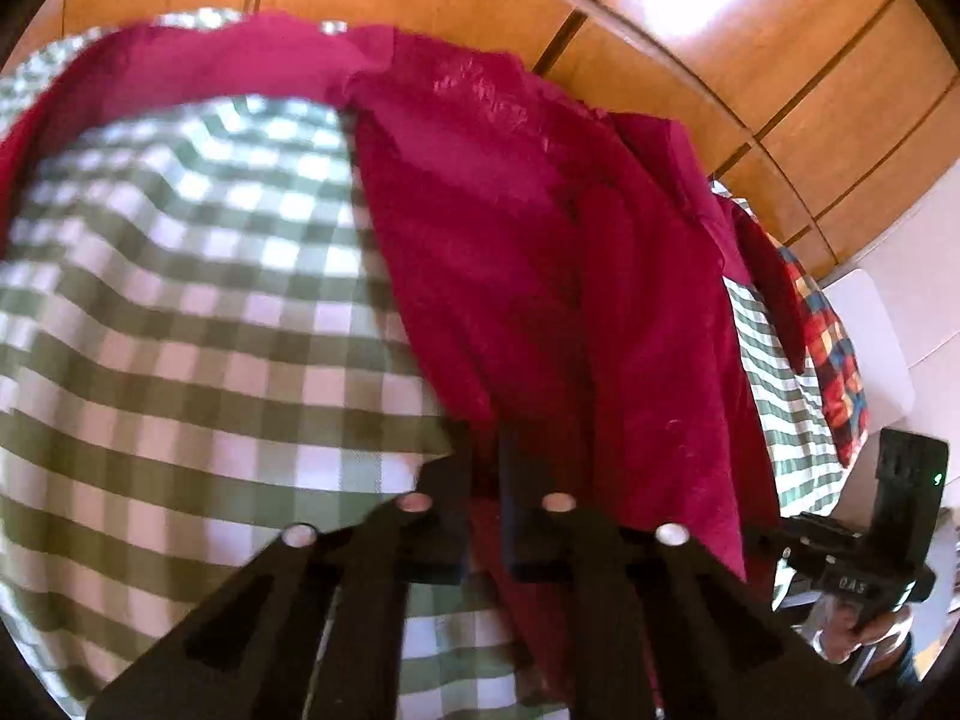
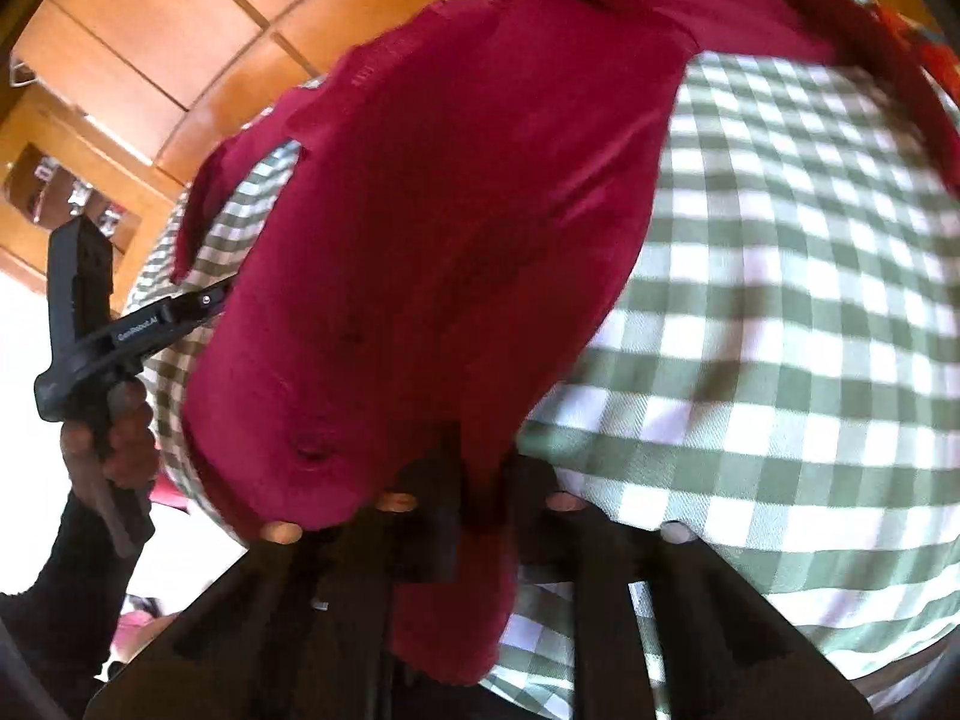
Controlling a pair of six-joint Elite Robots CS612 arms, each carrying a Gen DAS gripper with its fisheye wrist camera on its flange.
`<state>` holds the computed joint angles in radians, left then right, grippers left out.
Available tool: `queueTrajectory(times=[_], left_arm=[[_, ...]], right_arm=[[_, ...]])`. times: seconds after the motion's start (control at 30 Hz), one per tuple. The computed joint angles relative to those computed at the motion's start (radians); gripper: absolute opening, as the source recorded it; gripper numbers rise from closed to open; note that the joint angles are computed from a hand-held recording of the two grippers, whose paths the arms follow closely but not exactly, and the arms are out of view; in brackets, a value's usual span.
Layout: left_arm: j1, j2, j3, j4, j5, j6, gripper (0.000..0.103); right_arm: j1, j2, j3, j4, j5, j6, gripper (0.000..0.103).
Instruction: Fold small clothes
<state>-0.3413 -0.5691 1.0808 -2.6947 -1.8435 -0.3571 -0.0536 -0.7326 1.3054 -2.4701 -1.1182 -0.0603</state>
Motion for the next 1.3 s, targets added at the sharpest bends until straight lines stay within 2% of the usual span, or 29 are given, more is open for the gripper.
queueTrajectory(times=[0.07,0.2,0.3,0.33,0.43,0.47,0.57,0.63,0.7,0.73,0.77,0.83,0.9,0.97,1.0,1.03,1.13,1.2,1.23,1.3], left_arm=[[0.002,-0.024,0.035,-0.068,0.003,-0.002,0.004],[0.022,-0.085,0.103,-0.144,0.021,0.002,0.004],[0.041,-0.132,0.165,-0.179,0.036,-0.012,0.003],[0.047,-0.141,0.179,-0.18,0.034,-0.015,0.003],[0.057,-0.164,0.223,-0.136,0.063,-0.007,0.003],[0.054,-0.167,0.234,-0.1,0.09,-0.003,0.003],[0.049,-0.162,0.249,-0.025,0.106,-0.02,0.004],[0.042,-0.16,0.262,0.001,0.139,-0.048,0.01],[0.047,-0.164,0.284,-0.045,0.129,-0.086,0.023],[0.05,-0.168,0.294,-0.074,0.129,-0.103,0.028],[0.052,-0.17,0.301,-0.097,0.15,-0.111,0.031],[0.057,-0.177,0.308,-0.111,0.189,-0.122,0.031],[0.072,-0.175,0.298,-0.122,0.235,-0.171,0.031],[0.079,-0.174,0.278,-0.102,0.346,-0.23,0.035],[0.086,-0.17,0.265,-0.08,0.389,-0.241,0.043],[0.091,-0.166,0.247,-0.05,0.44,-0.258,0.047],[0.11,-0.147,0.203,-0.019,0.525,-0.289,0.052],[0.112,-0.132,0.173,0.001,0.596,-0.283,0.057],[0.108,-0.125,0.159,0.003,0.626,-0.26,0.057],[0.098,-0.104,0.127,0.001,0.662,-0.183,0.065]], right_arm=[[-0.003,-0.021,0.016,-0.046,-0.023,-0.024,0.009],[-0.022,-0.077,0.083,-0.146,-0.058,-0.044,0.009],[-0.046,-0.11,0.125,-0.163,-0.095,-0.056,0.009],[-0.048,-0.113,0.132,-0.158,-0.094,-0.054,0.009],[-0.044,-0.118,0.162,-0.121,-0.164,-0.086,0.009],[-0.036,-0.114,0.171,-0.107,-0.19,-0.092,0.009],[-0.035,-0.106,0.186,-0.071,-0.221,-0.095,0.009],[-0.035,-0.107,0.186,-0.068,-0.216,-0.092,0.018],[-0.037,-0.11,0.179,-0.076,-0.22,-0.07,0.058],[-0.039,-0.11,0.179,-0.111,-0.231,-0.057,0.065],[-0.038,-0.111,0.18,-0.164,-0.233,-0.035,0.068],[-0.037,-0.105,0.167,-0.2,-0.206,-0.011,0.068],[-0.021,-0.079,0.125,-0.233,-0.177,0.021,0.075],[-0.002,-0.048,0.074,-0.222,-0.147,0.028,0.075],[0.013,-0.029,0.045,-0.204,-0.134,0.013,0.075],[0.023,-0.02,0.033,-0.2,-0.132,0.003,0.075],[0.055,0.012,-0.005,-0.177,-0.116,-0.013,0.075],[0.072,0.029,-0.024,-0.158,-0.104,-0.011,0.075],[0.08,0.036,-0.031,-0.151,-0.11,-0.013,0.075],[0.095,0.056,-0.062,-0.13,-0.134,-0.018,0.077]])
